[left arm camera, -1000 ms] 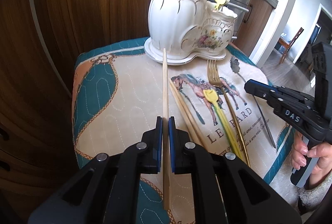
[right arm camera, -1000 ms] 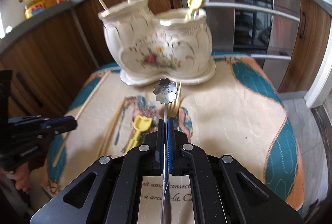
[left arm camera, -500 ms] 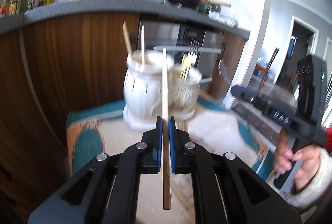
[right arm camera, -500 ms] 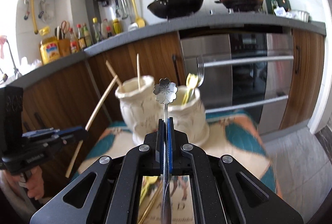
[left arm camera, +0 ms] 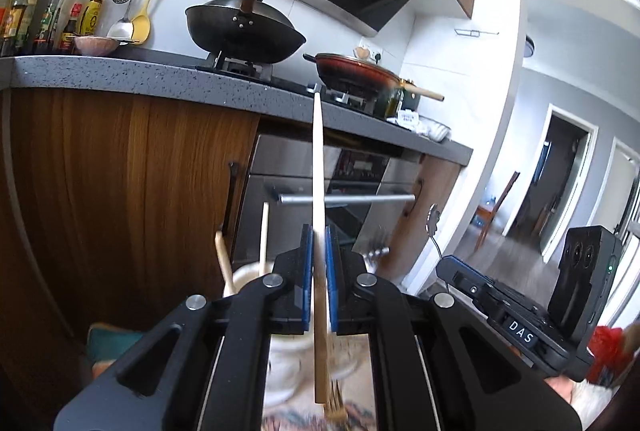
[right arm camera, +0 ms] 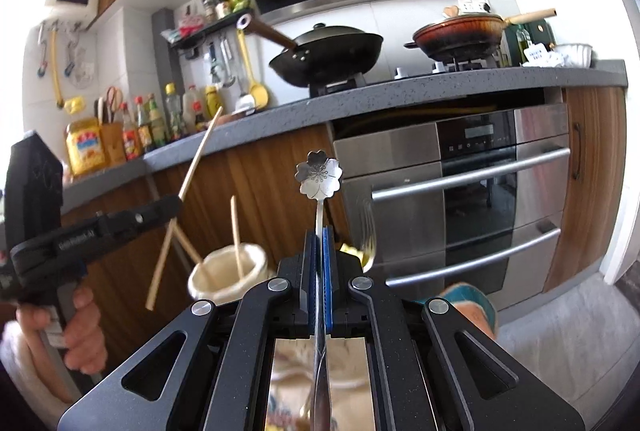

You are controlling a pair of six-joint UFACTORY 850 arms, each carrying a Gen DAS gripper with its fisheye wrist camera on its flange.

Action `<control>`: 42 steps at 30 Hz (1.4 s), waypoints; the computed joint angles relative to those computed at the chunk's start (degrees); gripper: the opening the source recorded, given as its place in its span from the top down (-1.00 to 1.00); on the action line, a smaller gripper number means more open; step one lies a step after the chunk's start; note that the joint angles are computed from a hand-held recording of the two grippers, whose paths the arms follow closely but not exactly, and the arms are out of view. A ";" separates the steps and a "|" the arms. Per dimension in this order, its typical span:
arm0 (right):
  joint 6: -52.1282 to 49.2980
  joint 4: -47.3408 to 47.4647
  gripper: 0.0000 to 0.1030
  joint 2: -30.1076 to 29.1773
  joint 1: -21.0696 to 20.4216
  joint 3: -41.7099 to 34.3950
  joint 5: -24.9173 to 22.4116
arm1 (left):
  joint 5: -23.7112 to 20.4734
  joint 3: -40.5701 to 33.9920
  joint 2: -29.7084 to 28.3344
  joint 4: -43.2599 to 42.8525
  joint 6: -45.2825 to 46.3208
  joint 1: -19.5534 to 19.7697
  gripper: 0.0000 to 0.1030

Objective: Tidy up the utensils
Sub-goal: 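Lift the chopstick and flower-topped spoon and carry both over the ceramic holder, then release the chopstick into the larger cup while the right tool releases the spoon into the smaller cup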

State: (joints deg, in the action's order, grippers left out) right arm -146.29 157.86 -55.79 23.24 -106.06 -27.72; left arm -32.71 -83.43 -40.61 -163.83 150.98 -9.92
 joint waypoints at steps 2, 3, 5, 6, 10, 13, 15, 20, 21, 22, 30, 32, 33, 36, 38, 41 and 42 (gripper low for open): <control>2.03 -0.26 0.92 -1.58 -0.20 -2.78 0.01 | 1.15 -3.18 -1.98 -1.32 0.41 0.01 0.89; 3.16 -0.31 0.92 -2.70 -0.34 -4.77 -0.13 | 1.85 -4.59 -2.79 -1.10 -0.05 0.07 0.89; 4.59 -0.23 0.92 -4.60 -0.43 -8.02 -0.13 | 2.68 -6.92 -4.32 -2.47 1.12 -0.03 0.89; 5.07 -0.25 0.92 -5.62 -0.41 -9.72 0.13 | 2.67 -7.33 -4.68 -3.27 2.17 -0.13 0.89; 3.03 1.81 0.92 -9.90 0.18 -16.60 2.43 | 2.42 -8.94 -6.38 -8.03 7.80 -0.65 0.89; 0.92 4.30 0.92 -13.36 0.60 -21.78 3.77 | 2.20 -8.96 -6.97 -8.80 9.03 -0.80 0.89; -1.03 6.45 0.92 -15.96 0.91 -25.92 5.03 | 1.89 -9.01 -7.32 -10.15 11.09 -1.02 0.89; -7.19 12.27 0.92 -20.87 1.75 -33.78 7.70 | 1.05 -8.49 -7.55 -11.83 14.75 -1.37 0.88; -10.92 15.26 0.92 -21.50 2.03 -34.69 7.92 | 1.09 -8.48 -7.64 -12.13 15.22 -1.40 0.88; -13.70 17.14 0.92 -21.77 2.23 -34.97 8.00 | 1.13 -8.46 -7.71 -12.44 15.69 -1.42 0.88; -20.75 20.26 0.92 -18.24 2.64 -27.38 5.58 | -0.01 -5.75 -6.53 -13.03 16.91 -1.36 0.88; -19.11 18.70 0.92 -16.64 2.50 -24.21 4.30 | -0.09 -4.69 -5.99 -12.64 16.63 -1.42 0.88; -18.65 18.31 0.92 -15.77 2.45 -22.46 3.52 | -0.10 -4.47 -5.86 -12.62 16.38 -1.43 0.88; -16.27 16.24 0.92 -13.66 2.33 -18.25 2.39 | 0.04 -3.25 -5.22 -13.00 15.88 -1.50 0.88; -16.10 15.66 0.92 -12.23 2.38 -15.43 2.07 | 1.12 -2.95 -4.99 -13.47 16.07 -1.59 0.88; -15.56 14.63 0.92 -10.50 2.43 -12.14 1.58 | 2.25 -2.51 -4.72 -14.58 17.15 -1.76 0.88; -14.06 13.12 0.92 -9.98 2.32 -11.14 1.45 | 2.40 -2.12 -4.50 -15.09 17.58 -1.84 0.88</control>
State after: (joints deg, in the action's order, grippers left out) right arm -160.35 170.98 -65.77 25.56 -117.20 -26.27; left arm -30.31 -85.55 -45.11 -178.92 168.56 -11.76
